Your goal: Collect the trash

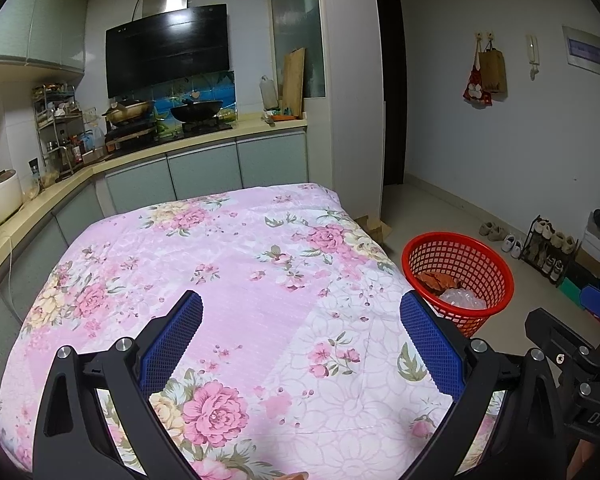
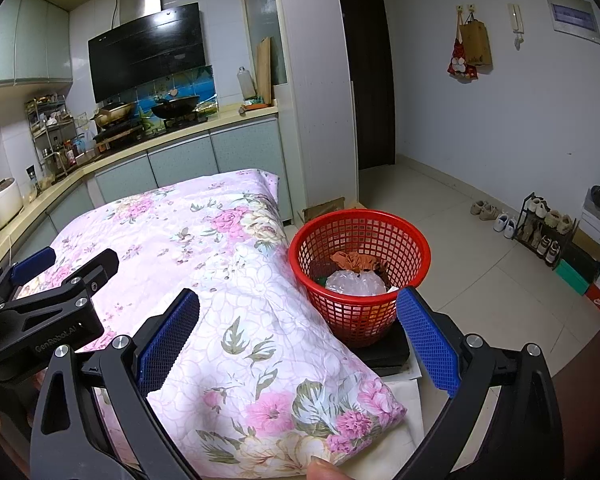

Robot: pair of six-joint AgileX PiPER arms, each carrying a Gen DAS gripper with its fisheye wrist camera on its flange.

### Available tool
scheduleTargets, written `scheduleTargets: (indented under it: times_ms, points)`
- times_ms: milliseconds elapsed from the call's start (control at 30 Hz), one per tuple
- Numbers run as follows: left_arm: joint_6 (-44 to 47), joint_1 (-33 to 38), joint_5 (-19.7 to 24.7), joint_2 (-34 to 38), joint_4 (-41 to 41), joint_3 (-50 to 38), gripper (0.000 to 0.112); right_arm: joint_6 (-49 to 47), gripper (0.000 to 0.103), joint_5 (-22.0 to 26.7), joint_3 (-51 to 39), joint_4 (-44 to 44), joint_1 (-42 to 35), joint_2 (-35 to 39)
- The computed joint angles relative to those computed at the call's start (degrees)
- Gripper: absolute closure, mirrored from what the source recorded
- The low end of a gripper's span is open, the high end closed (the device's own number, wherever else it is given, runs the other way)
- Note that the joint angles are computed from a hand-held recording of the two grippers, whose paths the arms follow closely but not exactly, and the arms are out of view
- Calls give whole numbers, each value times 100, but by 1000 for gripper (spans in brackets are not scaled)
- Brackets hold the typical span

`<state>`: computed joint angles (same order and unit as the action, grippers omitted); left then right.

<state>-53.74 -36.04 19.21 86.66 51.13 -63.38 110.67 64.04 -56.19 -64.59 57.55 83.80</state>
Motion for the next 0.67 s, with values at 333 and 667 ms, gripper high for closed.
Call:
scheduleTargets:
  times_ms: [333, 667]
  points:
    - [1207, 319, -474, -203, -1240, 128, 17, -87, 7, 55, -86, 76, 20, 28]
    - [610, 1149, -189, -37, -621, 44, 17, 794, 7, -291, -196, -483, 613, 1214]
